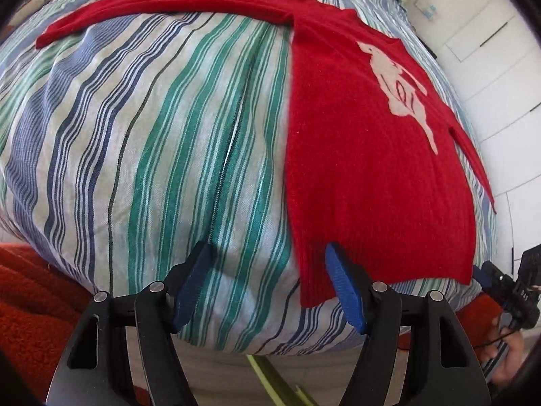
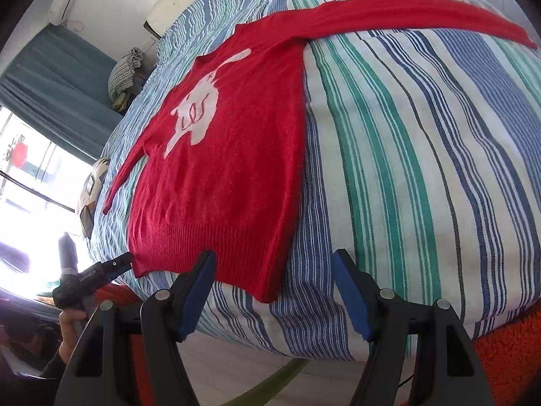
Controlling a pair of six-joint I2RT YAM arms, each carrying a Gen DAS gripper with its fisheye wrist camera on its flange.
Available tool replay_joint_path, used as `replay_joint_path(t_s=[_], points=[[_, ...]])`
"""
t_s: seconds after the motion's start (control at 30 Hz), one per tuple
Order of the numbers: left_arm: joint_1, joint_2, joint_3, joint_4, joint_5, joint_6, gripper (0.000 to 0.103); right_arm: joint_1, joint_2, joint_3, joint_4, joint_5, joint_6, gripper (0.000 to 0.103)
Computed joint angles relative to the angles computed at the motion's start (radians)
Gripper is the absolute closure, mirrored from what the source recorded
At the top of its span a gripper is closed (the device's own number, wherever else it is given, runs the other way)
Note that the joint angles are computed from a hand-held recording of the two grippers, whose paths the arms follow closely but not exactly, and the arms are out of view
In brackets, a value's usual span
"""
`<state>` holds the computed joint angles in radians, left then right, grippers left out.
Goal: Fold small clothes
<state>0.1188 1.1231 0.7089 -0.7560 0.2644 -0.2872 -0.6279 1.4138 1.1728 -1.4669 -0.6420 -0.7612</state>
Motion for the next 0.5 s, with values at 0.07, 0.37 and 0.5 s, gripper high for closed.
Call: replay_joint_path(t_s=[0.07,0.37,0.5], points=[[-0.002,-0.007,-0.004,-0.003,0.020,0.005,0.041,-0.001,0.005,0.002,-0.015,-0.010,-0.013,0.033],[-0.054,-0.007,0.004,-0.007,0.070,0.013,0.050,0.019,0.031,-0.006,-0.052,-0.031,-0.031,0.034],[-0.080,0.063,0.002,0.058,0.082,-0.010,0.081,0.076,0.046,-0.048,0.008,-0.024,0.033,0.061]])
